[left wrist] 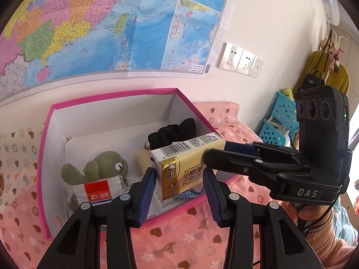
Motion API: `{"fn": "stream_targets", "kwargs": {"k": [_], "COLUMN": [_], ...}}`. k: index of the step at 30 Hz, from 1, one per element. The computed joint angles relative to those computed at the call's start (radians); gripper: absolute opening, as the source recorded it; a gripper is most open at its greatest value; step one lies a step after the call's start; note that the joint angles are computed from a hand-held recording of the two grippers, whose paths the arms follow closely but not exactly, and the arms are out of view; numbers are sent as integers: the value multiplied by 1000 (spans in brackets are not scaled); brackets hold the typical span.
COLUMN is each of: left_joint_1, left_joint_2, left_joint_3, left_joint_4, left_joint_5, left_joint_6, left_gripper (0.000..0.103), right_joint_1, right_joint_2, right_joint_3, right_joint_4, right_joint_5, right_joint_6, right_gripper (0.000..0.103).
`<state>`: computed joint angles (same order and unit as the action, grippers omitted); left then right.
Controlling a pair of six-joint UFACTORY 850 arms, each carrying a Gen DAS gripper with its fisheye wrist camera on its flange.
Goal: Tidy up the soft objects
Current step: 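Carry the yellow tissue pack into the magenta box and open both grippers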
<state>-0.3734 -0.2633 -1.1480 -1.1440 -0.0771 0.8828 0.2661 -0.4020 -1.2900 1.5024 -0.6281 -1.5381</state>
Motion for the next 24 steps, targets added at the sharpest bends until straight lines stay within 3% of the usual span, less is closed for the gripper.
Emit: {"fn": "stream_targets", "kwargs": {"k": [24], "left_joint_1": [5], "left_joint_2": [-29], "left_joint_3": [-34], "left_joint_4": [246], "left_joint_5": [-11], "left_joint_6": [-255], "left_gripper": [43], "right_joint_1": [3], "right_joint_2": [-22], "right_joint_3": [-26], "right_joint_4": [-25], "right_joint_5": [11], "right_joint_6": [51], "right_gripper": [36]}}
